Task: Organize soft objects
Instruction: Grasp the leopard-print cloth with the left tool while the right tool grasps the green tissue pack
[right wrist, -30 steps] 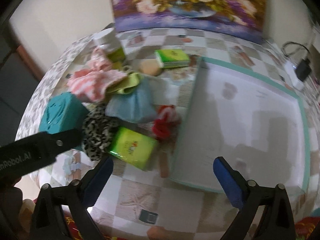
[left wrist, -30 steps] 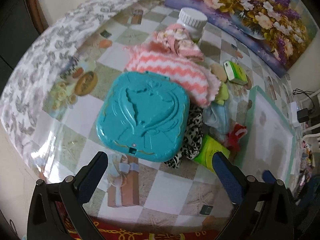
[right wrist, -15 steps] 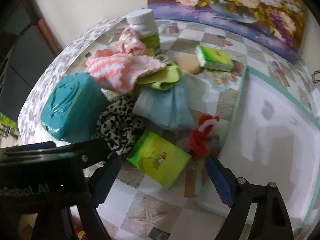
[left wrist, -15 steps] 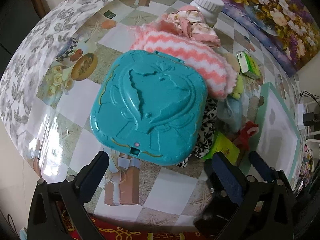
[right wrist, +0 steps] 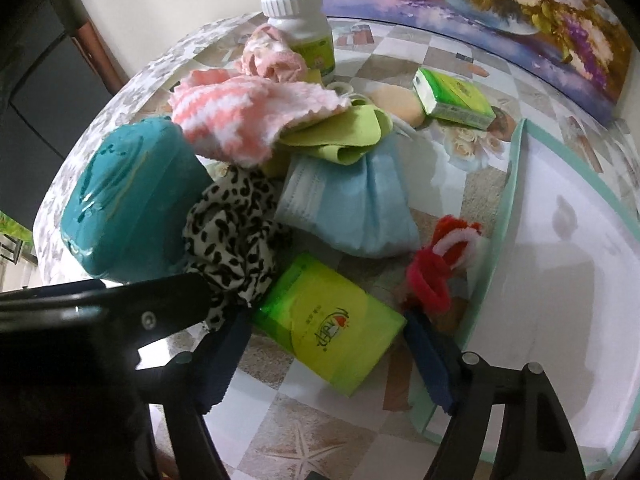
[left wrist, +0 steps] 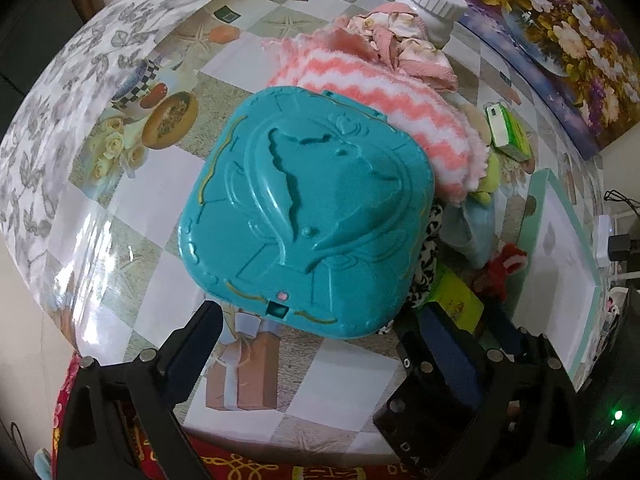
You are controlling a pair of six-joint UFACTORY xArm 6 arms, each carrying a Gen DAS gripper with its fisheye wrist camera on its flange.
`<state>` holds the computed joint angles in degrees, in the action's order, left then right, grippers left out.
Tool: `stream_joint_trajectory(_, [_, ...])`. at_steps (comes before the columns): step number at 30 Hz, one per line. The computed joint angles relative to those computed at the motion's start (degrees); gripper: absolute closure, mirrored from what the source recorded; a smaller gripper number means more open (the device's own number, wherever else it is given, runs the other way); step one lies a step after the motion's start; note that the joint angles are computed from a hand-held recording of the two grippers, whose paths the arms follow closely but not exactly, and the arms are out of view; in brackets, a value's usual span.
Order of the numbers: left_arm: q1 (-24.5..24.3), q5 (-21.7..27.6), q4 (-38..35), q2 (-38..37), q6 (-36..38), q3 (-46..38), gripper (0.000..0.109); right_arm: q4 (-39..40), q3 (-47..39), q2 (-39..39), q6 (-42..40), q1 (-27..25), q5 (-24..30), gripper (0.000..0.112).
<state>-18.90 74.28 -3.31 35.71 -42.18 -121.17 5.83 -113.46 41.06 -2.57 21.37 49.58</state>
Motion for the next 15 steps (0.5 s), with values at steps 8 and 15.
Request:
stream_joint_trajectory(8, [0.67, -1.11, -2.01, 1.27, 1.17, 0.16, 0.022, 0.97, 5.29, -3.33, 0.26, 0.72, -0.32, 0.033])
stream_joint_trajectory(15, [0.75, -1.38, -4.29, 4.15, 2.08, -2.71, 0.030, 0.67, 13.36, -8.63, -0.17, 1.15, -0.68, 0.033])
